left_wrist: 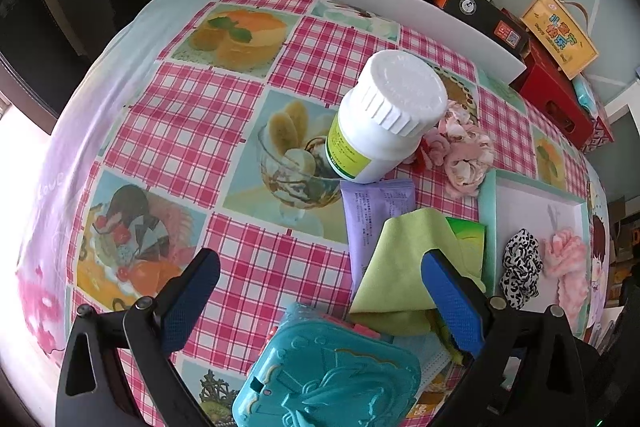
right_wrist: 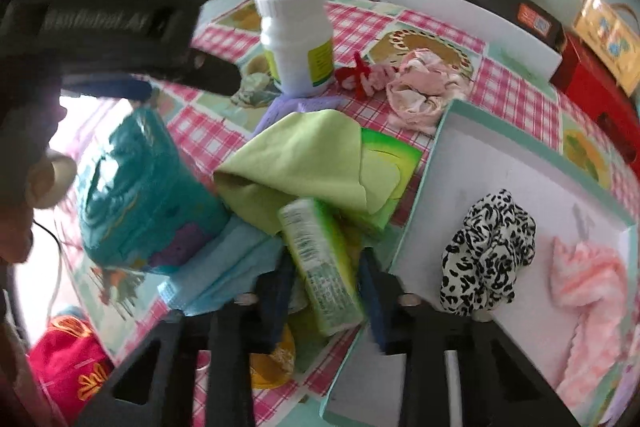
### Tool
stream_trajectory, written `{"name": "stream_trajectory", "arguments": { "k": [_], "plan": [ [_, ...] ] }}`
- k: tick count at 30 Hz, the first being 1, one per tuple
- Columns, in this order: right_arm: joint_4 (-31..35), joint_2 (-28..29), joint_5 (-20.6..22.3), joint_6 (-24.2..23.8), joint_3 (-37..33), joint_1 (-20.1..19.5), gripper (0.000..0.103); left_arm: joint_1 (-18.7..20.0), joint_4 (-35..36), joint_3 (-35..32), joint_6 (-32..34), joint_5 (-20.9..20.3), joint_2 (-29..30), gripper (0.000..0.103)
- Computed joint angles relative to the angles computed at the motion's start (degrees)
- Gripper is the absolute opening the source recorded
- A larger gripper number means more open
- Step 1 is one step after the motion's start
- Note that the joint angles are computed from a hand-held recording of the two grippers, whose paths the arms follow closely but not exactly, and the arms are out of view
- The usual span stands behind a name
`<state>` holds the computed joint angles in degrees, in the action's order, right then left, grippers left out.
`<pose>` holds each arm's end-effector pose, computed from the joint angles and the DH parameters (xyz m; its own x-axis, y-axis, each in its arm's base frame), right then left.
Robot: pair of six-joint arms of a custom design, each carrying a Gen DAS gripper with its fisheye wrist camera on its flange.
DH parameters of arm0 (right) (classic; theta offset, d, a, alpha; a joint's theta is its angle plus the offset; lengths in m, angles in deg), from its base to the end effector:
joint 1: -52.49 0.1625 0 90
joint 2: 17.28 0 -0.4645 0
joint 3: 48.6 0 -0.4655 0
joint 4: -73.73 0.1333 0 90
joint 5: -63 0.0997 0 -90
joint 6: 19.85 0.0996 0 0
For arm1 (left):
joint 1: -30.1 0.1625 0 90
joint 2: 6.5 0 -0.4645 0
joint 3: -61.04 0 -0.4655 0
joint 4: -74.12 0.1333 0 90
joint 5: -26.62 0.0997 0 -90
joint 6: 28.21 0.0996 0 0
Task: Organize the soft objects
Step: 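Grasp the green barcode pack with the right tool and carry to tray, then lower green pack into tray with right tool while left tool grasps light green cloth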
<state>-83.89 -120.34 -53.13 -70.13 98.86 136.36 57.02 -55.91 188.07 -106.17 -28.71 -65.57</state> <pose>0.0511 -0.3620 0.2464 -0.6341 -0.5312 0.5619 -0.6096 0.7905 0.0594 -0.3270 -0.3791 0.0104 -0.7986 -0.2131 -0.5629 0.0325 0.9186 -0.3938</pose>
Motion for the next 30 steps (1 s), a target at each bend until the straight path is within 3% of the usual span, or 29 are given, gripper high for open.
{"name": "stream_trajectory", "arguments": {
  "k": [6,10,15,22,30],
  "plan": [
    [4.83,-1.86,3.11,3.52,-1.34,-1.81,0.023,-0.14,-0.32,-0.08,0.24,0.15,0.16,0.1],
    [9.1,-4.62,7.44,5.45,-2.27,-2.91,0.023,-0.17,-1.2,0.03,0.76,0.25,0.3,0.1],
    [9.52,-6.8,9.5,8.64,-3.16,-3.73,0.023,-0.2,-1.51,-0.94,1.94,0.05,1.62,0.1],
    [8.09,-10.15,10.76,9.46,-3.81,-3.75,0.023,-0.91,-0.63,-4.22,6.15,-0.06,5.16,0.1],
    [6.92,-11.22,11.9,11.7,-5.56,-6.54,0.023,0.22,1.62,-9.31,11.92,-2.89,10.59,0.1]
  ]
}}
